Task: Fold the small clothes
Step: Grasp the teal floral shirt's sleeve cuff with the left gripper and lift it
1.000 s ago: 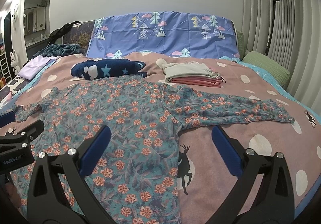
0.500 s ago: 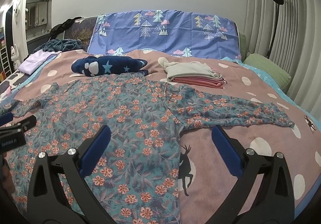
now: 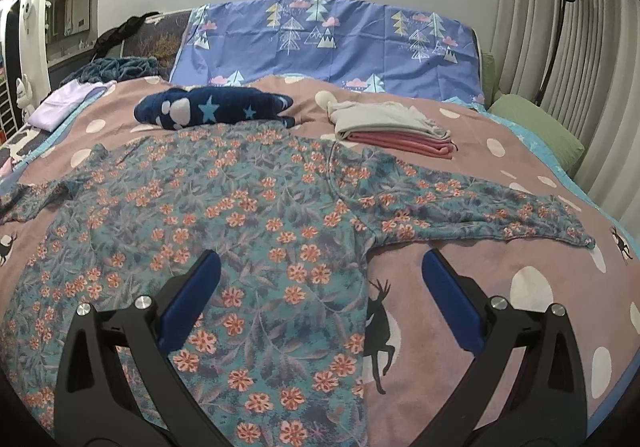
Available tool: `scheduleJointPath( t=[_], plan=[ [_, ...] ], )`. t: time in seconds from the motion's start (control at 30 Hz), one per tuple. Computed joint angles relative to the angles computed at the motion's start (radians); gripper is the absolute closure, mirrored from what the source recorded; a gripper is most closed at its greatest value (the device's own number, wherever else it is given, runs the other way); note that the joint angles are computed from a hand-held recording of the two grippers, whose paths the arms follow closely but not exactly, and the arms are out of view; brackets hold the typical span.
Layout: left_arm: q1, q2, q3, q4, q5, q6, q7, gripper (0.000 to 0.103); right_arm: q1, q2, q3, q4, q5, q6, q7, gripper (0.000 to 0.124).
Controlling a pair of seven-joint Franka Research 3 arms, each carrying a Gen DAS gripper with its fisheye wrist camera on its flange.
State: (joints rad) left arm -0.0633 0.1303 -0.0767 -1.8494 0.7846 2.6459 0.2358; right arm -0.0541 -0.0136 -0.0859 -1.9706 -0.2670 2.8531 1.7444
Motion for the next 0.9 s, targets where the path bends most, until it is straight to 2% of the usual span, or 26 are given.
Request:
scheduleJointPath(
  t=[0.1, 0.17, 0.3, 0.37, 0.43, 0.47, 0.5, 0.53, 0.63, 0.73, 0.9],
  plan=[
    [0.048, 0.005, 0.033, -0.018, -0.056, 0.027, -0.039, 0.046, 0.004, 0.011, 0.001, 0.008, -0.017, 0.0, 0.014, 0.023],
    [0.08, 0.025, 0.055, -0.017, -0.07, 0.043, -0.053, 0.049, 0.008, 0.019, 0.0, 0.015, -0.024, -0.006, 0.019, 0.023],
    [0.124, 0.119, 0.051, 0.085, -0.19, -0.031, 0.117, 0.049, 0.02, 0.04, -0.005, 0.038, -0.063, -0.032, 0.045, 0.023],
    [0.141, 0.174, 0.05, 0.148, -0.251, -0.037, 0.189, 0.055, 0.025, 0.046, -0.008, 0.044, -0.07, -0.038, 0.053, 0.023],
    [0.118, 0.196, 0.077, 0.187, -0.218, -0.059, 0.182, 0.066, 0.03, 0.051, -0.011, 0.048, -0.073, -0.038, 0.057, 0.023],
    [0.108, 0.21, 0.088, 0.217, -0.197, -0.078, 0.187, 0.084, 0.032, 0.051, -0.013, 0.048, -0.074, -0.038, 0.057, 0.023],
    [0.115, 0.217, 0.081, 0.232, -0.212, -0.07, 0.213, 0.097, 0.033, 0.053, -0.014, 0.051, -0.078, -0.039, 0.059, 0.023],
    [0.124, 0.219, 0.073, 0.237, -0.236, -0.049, 0.237, 0.097, 0.036, 0.058, -0.015, 0.055, -0.085, -0.043, 0.063, 0.023],
    [0.133, 0.201, 0.05, 0.226, -0.266, 0.1, 0.321, 0.098, 0.042, 0.074, -0.021, 0.072, -0.097, -0.055, 0.071, 0.023],
    [0.109, 0.205, 0.027, 0.264, -0.285, 0.157, 0.413, 0.098, 0.046, 0.089, -0.023, 0.087, -0.071, -0.061, 0.066, 0.023],
    [0.068, 0.267, -0.083, 0.391, -0.415, 0.195, 0.677, 0.098, 0.055, 0.112, -0.03, 0.106, -0.037, -0.058, 0.032, 0.023]
  ],
)
